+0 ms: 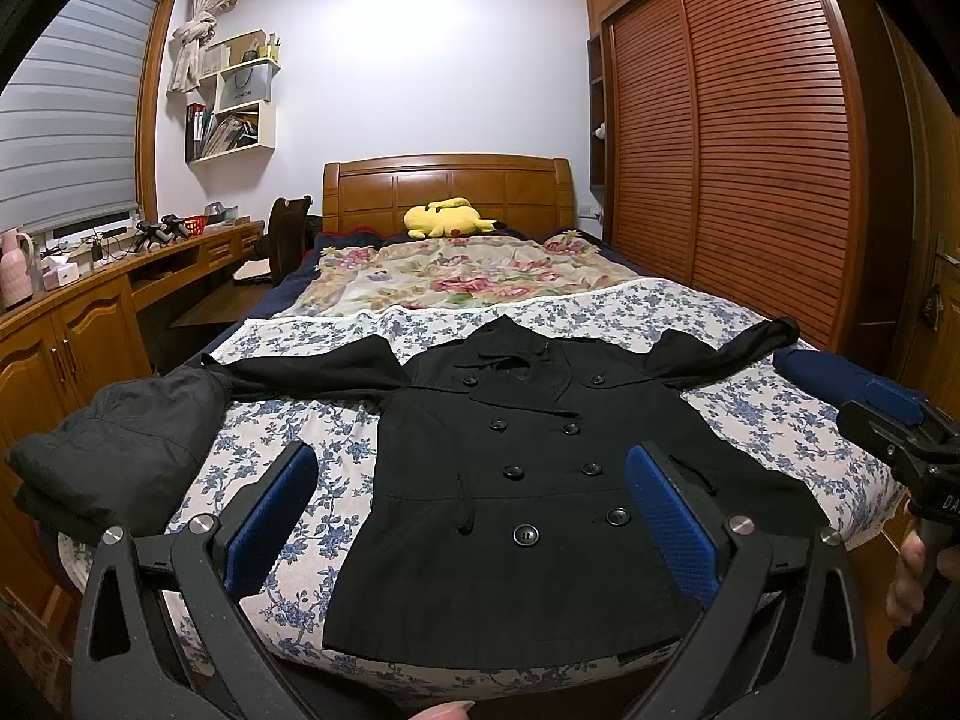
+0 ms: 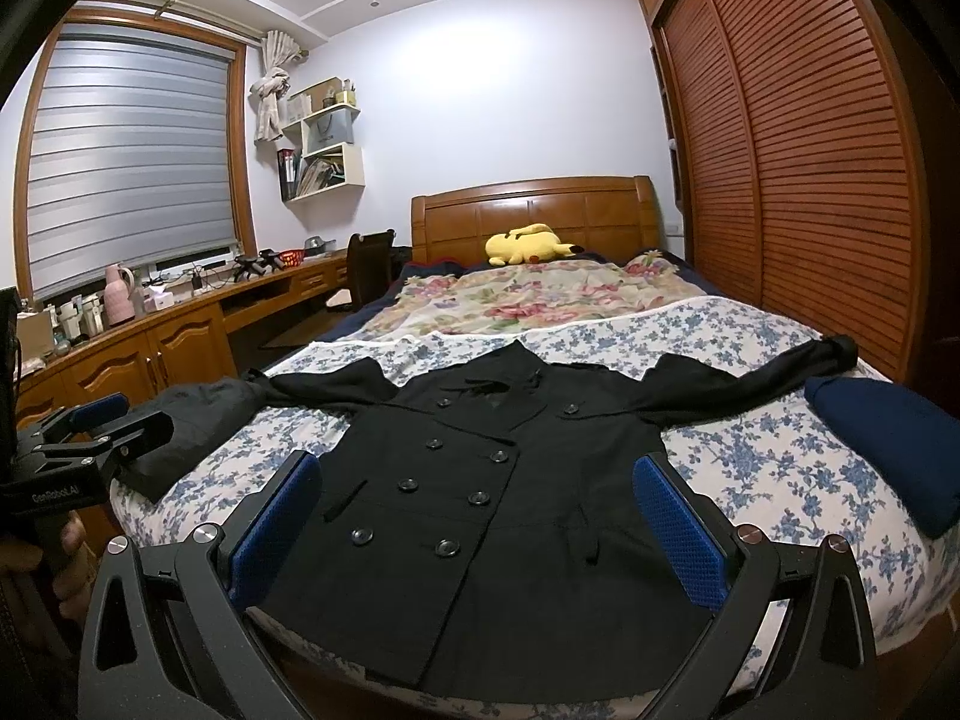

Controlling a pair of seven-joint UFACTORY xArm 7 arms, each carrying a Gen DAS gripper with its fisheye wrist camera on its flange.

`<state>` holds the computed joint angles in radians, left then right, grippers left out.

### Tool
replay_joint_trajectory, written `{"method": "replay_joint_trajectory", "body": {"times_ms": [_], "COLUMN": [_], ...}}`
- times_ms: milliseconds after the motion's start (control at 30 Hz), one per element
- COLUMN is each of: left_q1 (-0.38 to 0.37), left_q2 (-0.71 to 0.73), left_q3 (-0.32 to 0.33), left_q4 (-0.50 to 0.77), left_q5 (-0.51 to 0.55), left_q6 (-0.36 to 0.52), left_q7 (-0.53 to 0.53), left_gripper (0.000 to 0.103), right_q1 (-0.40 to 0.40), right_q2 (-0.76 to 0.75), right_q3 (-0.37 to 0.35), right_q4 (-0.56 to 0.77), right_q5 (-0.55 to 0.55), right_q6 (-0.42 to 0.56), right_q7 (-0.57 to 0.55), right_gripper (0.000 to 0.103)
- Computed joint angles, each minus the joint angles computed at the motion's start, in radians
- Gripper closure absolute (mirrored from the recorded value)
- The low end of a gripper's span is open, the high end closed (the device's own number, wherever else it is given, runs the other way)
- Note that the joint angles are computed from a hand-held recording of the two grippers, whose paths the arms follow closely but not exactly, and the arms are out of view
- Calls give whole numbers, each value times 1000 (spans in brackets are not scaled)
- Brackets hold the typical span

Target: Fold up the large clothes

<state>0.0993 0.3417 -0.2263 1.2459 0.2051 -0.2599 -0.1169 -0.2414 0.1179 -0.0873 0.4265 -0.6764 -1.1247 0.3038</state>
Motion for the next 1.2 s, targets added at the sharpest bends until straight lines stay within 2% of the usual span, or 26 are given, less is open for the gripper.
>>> {"method": "replay_joint_trajectory", "body": {"times_ms": [333, 833, 933, 1200], "left_q1": [-19, 4, 17, -3], "left_q2": [-19, -21, -4, 72], "left_q3": [15, -1, -7, 27], "left_q4": [-13, -11, 2, 60], "left_q5": [-10, -5, -4, -56], "left_q6": [4, 17, 34, 69], "left_q7": [1, 5, 16, 67], "left_gripper": [0, 0, 0, 0], "right_q1": [-1, -2, -3, 15], "right_q2": [1, 4, 16, 113], "right_q3": [1, 0, 1, 31], "right_q4": [3, 5, 20, 123], "right_q5": [-1, -11, -24, -30], "right_q6": [3, 1, 14, 88], "right_q7": [0, 2, 6, -8], "right_gripper": [0, 0, 0, 0]}}
